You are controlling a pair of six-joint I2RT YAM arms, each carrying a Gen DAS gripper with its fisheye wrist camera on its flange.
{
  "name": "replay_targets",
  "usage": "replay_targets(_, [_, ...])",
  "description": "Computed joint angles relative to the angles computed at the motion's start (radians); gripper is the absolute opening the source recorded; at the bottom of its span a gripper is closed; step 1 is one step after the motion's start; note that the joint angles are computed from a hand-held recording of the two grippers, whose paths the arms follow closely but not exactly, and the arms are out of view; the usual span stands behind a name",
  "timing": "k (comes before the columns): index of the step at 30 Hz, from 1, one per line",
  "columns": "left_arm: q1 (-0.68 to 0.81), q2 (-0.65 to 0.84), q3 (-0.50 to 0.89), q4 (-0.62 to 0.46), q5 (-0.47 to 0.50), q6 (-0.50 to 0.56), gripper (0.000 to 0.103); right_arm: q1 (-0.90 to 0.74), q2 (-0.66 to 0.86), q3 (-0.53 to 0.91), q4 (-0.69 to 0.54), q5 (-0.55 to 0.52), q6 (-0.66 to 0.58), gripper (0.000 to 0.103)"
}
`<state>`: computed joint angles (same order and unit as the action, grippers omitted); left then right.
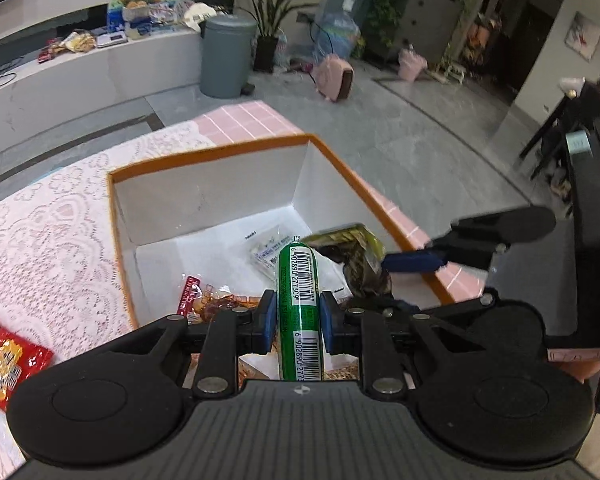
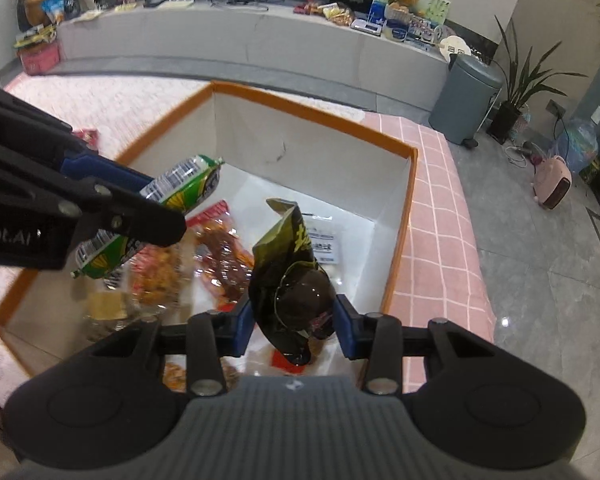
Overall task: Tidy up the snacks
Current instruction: 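Lower both held items into the orange box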
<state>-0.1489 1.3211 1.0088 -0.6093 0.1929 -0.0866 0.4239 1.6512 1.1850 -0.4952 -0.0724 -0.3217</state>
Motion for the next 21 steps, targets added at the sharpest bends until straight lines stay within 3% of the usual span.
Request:
replay_targets(10, [-0.007,0.114,0.035,0.006,-0.012,0.025,0.025,0.014,0.111,0.068,0.014,0.030,-0.109,0.038])
replay_targets(21, [-0.003,0.191,0.100,-0.083,-0.040,0.032,0.025,0.036,0.157,0.092,0.019,0.067,-0.164,0.037])
